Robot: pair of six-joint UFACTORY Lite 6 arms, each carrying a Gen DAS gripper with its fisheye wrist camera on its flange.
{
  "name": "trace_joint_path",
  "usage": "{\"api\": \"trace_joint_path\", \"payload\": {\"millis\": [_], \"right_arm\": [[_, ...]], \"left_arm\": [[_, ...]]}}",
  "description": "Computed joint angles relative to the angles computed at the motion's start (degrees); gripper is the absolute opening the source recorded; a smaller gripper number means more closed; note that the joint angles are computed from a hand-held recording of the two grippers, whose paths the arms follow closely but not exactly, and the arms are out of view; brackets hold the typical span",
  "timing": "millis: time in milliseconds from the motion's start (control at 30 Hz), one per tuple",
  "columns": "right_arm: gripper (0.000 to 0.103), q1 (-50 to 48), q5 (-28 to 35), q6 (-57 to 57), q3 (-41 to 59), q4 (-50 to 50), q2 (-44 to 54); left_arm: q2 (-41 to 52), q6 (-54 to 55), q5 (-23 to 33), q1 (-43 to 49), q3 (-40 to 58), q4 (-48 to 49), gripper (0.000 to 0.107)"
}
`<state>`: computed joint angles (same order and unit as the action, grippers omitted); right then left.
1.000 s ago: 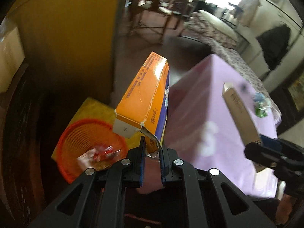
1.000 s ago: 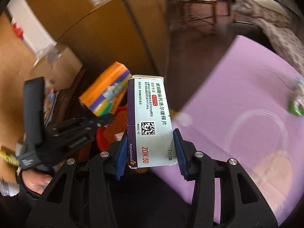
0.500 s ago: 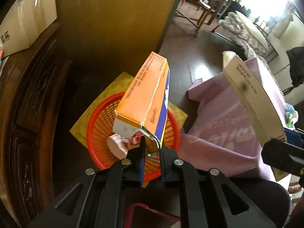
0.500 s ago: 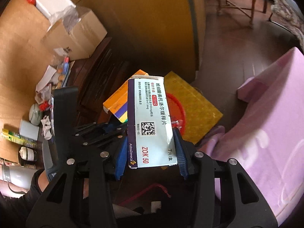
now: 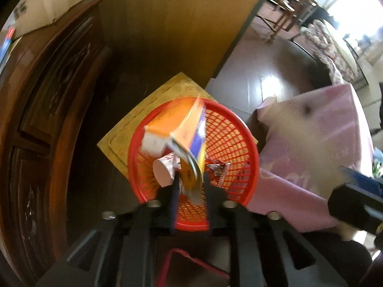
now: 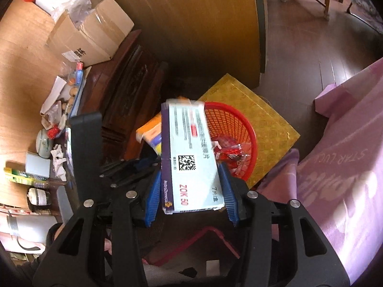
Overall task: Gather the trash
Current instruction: 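Carry both boxes to the red wastebasket and open both tools, then move both tools back over the table toward the drink carton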
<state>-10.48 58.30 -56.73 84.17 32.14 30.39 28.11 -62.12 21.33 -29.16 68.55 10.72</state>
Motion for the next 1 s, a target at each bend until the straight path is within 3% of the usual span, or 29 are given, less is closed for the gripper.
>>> {"api": "trace_joint_path", "payload": {"millis": [133, 533, 833, 1000], "right_arm": [[0.055, -0.5, 0.4, -0.2, 0.4, 0.9, 0.2], [0.058, -7.9, 3.6, -2.9, 3.5, 3.7, -1.2], [0.063, -19.5, 8.4, -6.2, 13.3, 6.1, 3.3], [0.069, -26.6, 10.3, -7.4, 22.9, 5.8, 9.0]], "left_arm": [[-0.7, -5.4, 1.5, -0.5, -0.4, 5.8, 0.035], [0.8, -4.7, 5.8, -3.6, 6.2, 5.5, 0.044], [8.1, -3.1, 14.2, -8.3, 23.7, 5.7, 0.063], [17.3, -0.5, 21.6, -11.4, 41.5, 5.5, 0.071]]}}
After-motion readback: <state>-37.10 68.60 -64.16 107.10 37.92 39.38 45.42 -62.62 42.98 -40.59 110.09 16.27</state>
